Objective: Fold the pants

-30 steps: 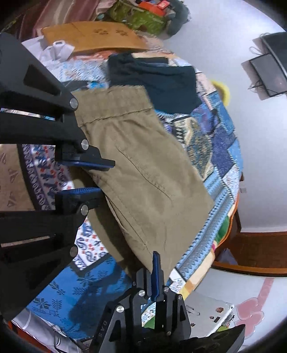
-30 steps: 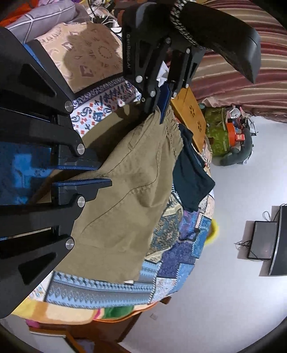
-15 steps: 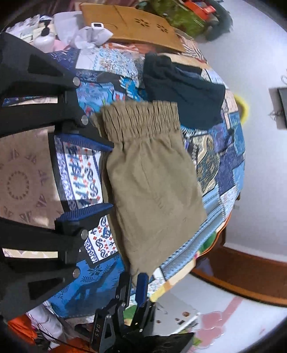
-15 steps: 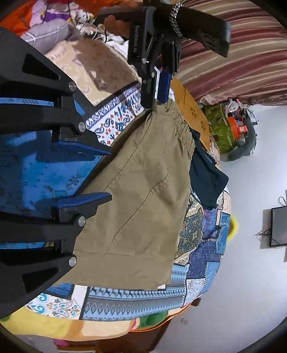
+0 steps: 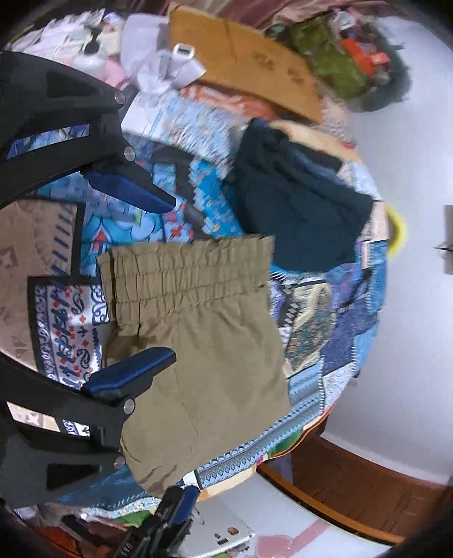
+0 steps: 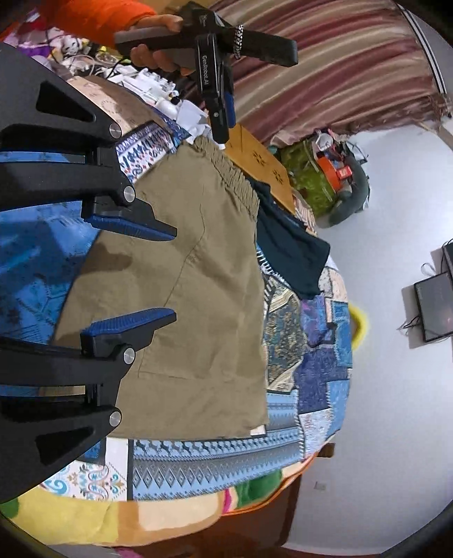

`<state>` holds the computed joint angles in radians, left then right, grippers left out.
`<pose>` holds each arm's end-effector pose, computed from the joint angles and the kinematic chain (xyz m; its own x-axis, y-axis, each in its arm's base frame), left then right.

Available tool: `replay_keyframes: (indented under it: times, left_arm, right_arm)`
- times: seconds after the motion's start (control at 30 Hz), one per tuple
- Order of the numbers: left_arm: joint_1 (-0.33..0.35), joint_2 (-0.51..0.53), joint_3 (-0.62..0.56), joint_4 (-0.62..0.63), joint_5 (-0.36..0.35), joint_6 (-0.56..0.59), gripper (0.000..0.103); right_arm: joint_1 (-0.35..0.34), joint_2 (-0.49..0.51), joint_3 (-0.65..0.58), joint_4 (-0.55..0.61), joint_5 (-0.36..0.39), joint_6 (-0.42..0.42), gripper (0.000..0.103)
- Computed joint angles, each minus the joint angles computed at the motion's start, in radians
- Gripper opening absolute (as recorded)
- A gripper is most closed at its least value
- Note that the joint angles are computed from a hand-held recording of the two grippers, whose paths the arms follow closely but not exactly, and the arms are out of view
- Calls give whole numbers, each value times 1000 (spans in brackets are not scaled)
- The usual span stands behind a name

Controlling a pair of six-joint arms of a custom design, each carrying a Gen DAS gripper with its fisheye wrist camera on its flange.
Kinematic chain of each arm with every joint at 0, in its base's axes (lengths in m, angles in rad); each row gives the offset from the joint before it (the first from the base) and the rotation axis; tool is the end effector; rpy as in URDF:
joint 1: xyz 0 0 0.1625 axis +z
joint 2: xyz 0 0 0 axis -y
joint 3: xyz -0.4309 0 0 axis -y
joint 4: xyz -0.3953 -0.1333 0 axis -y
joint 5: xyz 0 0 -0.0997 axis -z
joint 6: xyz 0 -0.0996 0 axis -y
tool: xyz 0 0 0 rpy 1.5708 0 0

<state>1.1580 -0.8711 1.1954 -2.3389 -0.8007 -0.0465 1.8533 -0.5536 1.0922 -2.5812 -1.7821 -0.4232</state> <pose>-0.1245 -0.7893 0.3444 -0.7935 -0.0243 -0.6081 0.3258 0.8270 -0.4581 0.3418 -0.7744 0.1449 -0.7784 -0.5164 0.3570 -0.6229 0.7056 -0.3377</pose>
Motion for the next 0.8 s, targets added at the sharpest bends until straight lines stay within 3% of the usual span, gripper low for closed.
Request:
replay_keyframes:
  times: [0.03, 0.1, 0.23, 0.43, 0.47, 0.5, 0.53, 0.57, 0.67, 0.8]
  left_arm:
    - [9, 1, -6, 15, -39, -11, 78]
    - [25, 6, -13, 33, -98, -33, 67]
    - [24, -3, 19, -3, -82, -29, 54]
    - [0, -40, 81, -85, -49, 24, 50]
    - [-3, -40, 83, -82, -32, 25, 45]
    - [-8, -35, 85, -82, 14, 22, 18]
    - [-9, -31, 86, -70, 68, 14, 13]
    - [-5, -37, 92, -55, 80, -12, 13]
    - [28, -62, 105, 8, 24, -89, 13]
    - [36, -87, 133, 31, 19, -118, 13]
  right_arm:
    - [-2, 6, -5, 11, -3, 7, 37]
    - [-6, 18, -13, 28, -14, 17, 37]
    - [-19, 27, -3, 64, -35, 34, 36]
    - [-27, -7, 39, 48, -56, 29, 36]
    - [-29, -13, 49, 42, -65, 25, 36]
    - [-30, -18, 57, 38, -78, 22, 36]
    - [-32, -26, 68, 32, -90, 19, 36]
    - [-34, -33, 76, 29, -100, 18, 36]
    - [-44, -58, 111, 9, -149, 17, 35]
    - [-57, -92, 158, -13, -188, 18, 35]
